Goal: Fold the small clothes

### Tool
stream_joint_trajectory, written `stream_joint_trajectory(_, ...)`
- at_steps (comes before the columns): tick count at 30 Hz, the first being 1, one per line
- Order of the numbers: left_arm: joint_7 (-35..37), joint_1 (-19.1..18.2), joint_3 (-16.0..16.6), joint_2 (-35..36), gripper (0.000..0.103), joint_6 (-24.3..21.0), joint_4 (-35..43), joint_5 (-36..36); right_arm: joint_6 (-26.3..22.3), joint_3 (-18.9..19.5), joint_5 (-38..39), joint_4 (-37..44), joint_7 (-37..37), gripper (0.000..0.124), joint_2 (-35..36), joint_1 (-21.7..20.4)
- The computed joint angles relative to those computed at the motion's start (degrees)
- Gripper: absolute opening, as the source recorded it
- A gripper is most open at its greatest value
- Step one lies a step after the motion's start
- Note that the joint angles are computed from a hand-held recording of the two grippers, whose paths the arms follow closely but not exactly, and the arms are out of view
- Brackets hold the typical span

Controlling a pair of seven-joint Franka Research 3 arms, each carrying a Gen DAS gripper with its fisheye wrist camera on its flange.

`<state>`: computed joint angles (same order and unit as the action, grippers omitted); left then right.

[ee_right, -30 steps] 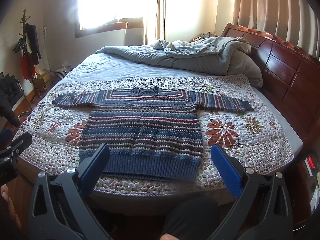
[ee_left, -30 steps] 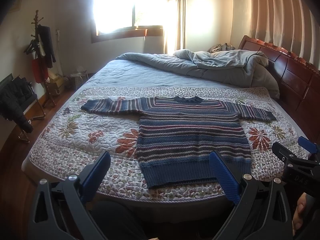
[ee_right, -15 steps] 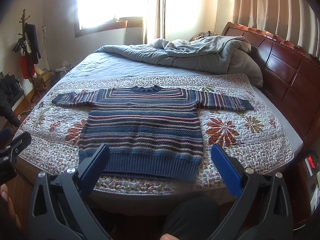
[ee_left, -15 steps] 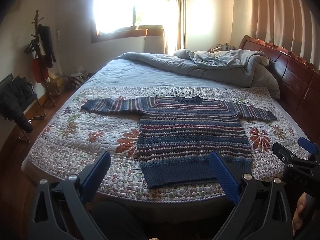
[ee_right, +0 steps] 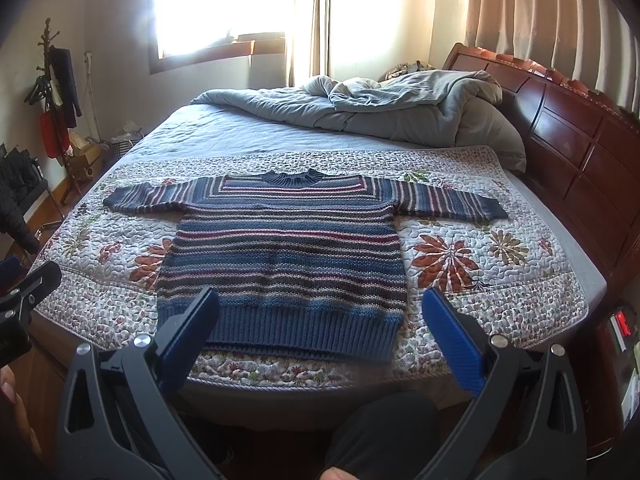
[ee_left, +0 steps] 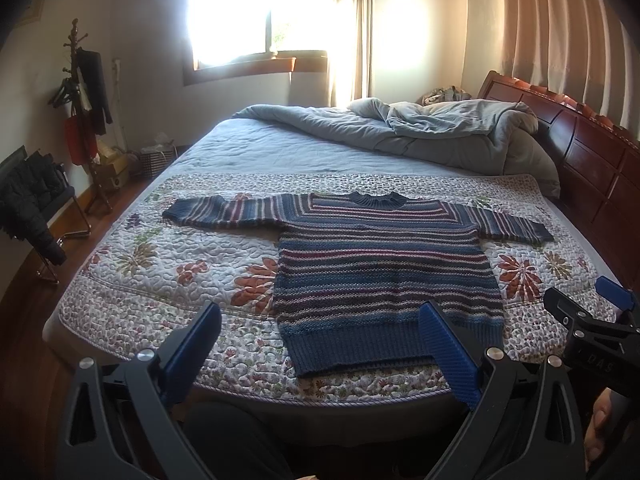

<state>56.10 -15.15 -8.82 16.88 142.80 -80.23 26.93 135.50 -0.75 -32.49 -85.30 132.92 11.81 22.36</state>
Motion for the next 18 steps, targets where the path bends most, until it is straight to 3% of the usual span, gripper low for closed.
stream_joint_trajectory(18, 0.17, -0.6, 0.14, 1.81, 0.099, -0.64, 1.91, 0.16, -0.2, -0.31, 1.24, 0.44, -0.62, 0.1, 0.9, -0.41)
